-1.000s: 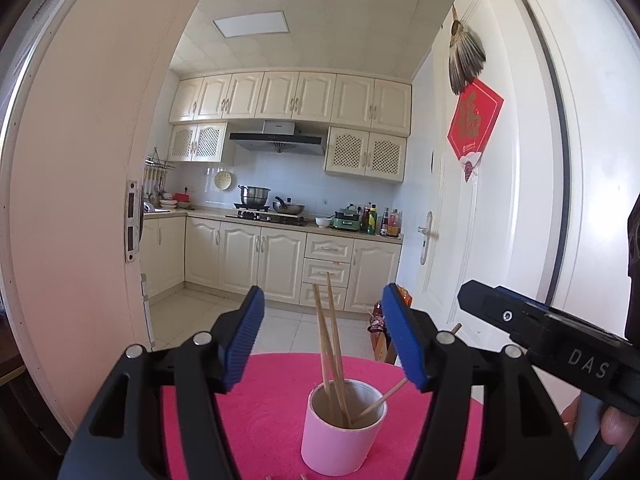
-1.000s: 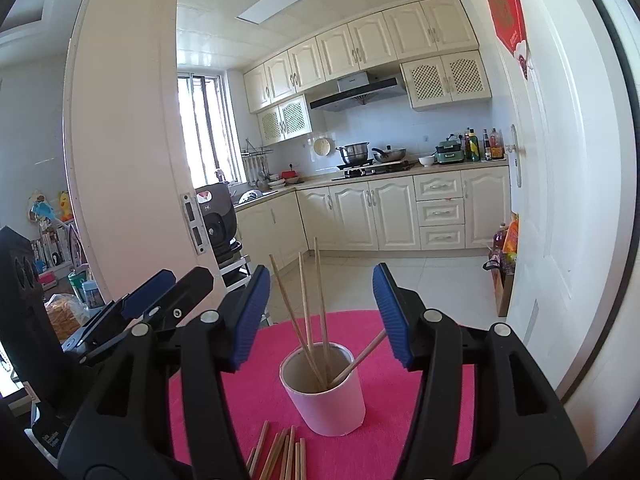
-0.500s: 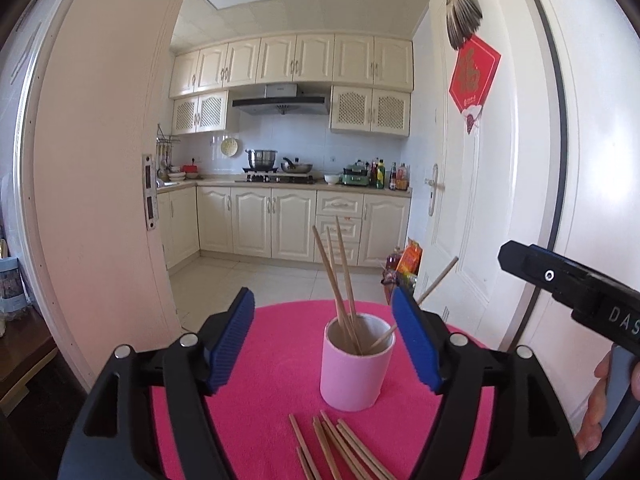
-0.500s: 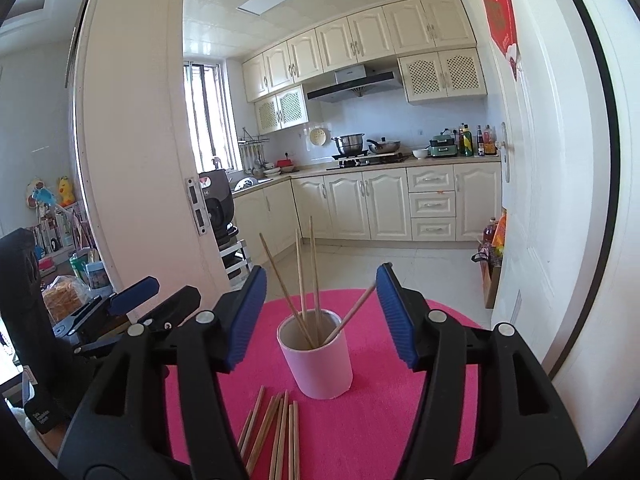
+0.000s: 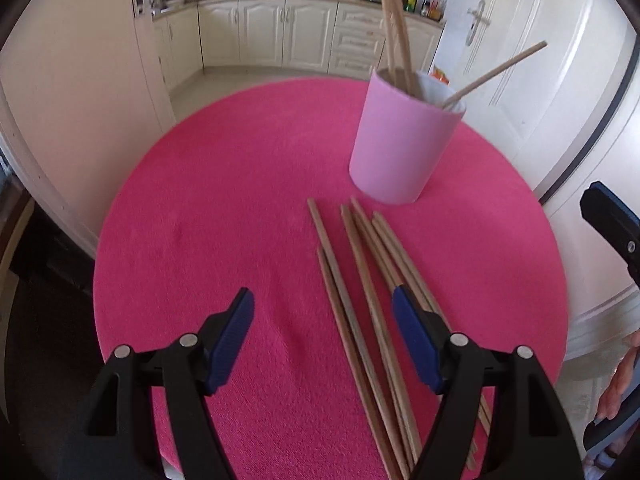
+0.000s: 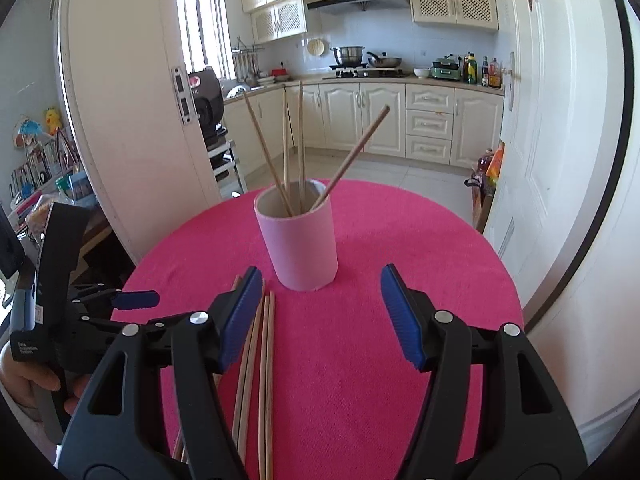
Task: Organize utensils
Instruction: 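Withdraw both open tools from the cup back toward the remaining chopsticks, then close the left tool on a chopstick while the right tool grasps another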
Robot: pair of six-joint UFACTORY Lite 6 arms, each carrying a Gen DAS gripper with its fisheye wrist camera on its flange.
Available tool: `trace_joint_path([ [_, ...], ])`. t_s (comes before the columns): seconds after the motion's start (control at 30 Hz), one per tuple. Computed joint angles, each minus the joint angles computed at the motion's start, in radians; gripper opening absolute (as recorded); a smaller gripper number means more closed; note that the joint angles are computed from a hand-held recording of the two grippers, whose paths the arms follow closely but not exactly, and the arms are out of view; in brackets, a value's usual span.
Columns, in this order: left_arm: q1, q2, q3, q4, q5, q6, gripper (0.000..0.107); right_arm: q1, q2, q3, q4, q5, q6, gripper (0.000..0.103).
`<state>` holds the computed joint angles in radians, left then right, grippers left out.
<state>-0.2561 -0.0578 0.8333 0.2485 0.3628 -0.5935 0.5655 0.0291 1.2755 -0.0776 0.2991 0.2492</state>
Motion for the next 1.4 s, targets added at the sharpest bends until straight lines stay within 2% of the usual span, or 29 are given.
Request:
trace_joint_path([
  [0.13, 0.016, 0.059, -0.006, -0.079, 0.027, 0.071, 0.070, 0.006, 0.038, 0.004, 0.036, 0.041, -0.042, 0.062],
  [0.33, 0.010, 0.072, -0.048, -0.049, 0.029, 0.033, 0.070, 0.017, 0.056, -0.014, 0.052, 0.054, -0.056, 0.064],
  [0.43, -0.012, 0.057, -0.067, 0.031, 0.032, -0.054, 0.070, 0.015, 0.069, -0.009, 0.073, 0.063, -0.080, 0.064],
  [0.53, -0.020, 0.037, -0.080, 0.055, 0.050, -0.062, 0.070, 0.015, 0.074, -0.009, 0.090, 0.068, -0.102, 0.064],
  [0.63, -0.053, 0.046, -0.033, 0.112, 0.121, -0.129, 0.070, 0.014, 0.096, 0.005, 0.100, 0.073, -0.108, 0.064],
  [0.77, -0.097, 0.052, -0.033, 0.187, 0.133, -0.211, 0.070, 0.012, 0.113, 0.013, 0.125, 0.076, -0.133, 0.064],
  [0.97, -0.124, 0.118, 0.020, 0.196, 0.151, -0.218, 0.070, 0.023, 0.149, 0.043, 0.121, 0.113, -0.137, 0.064],
  [1.03, -0.109, 0.108, 0.014, 0.148, 0.127, -0.165, 0.060, 0.019, 0.178, 0.078, 0.138, 0.147, -0.161, 0.064],
  [1.2, -0.084, 0.102, 0.018, 0.117, 0.114, -0.132, 0.026, 0.019, 0.284, 0.193, 0.172, 0.261, -0.220, 0.064],
  [1.27, -0.059, 0.099, 0.022, 0.099, 0.115, -0.105, 0.016, 0.017, 0.323, 0.233, 0.207, 0.304, -0.263, 0.064],
  [1.33, -0.027, 0.107, 0.030, 0.038, 0.097, -0.036, 0.013, 0.016, 0.351, 0.259, 0.243, 0.334, -0.305, 0.062],
  [1.4, 0.001, 0.107, 0.035, -0.013, 0.088, 0.027, 0.010, 0.013, 0.387, 0.299, 0.284, 0.370, -0.340, 0.040],
])
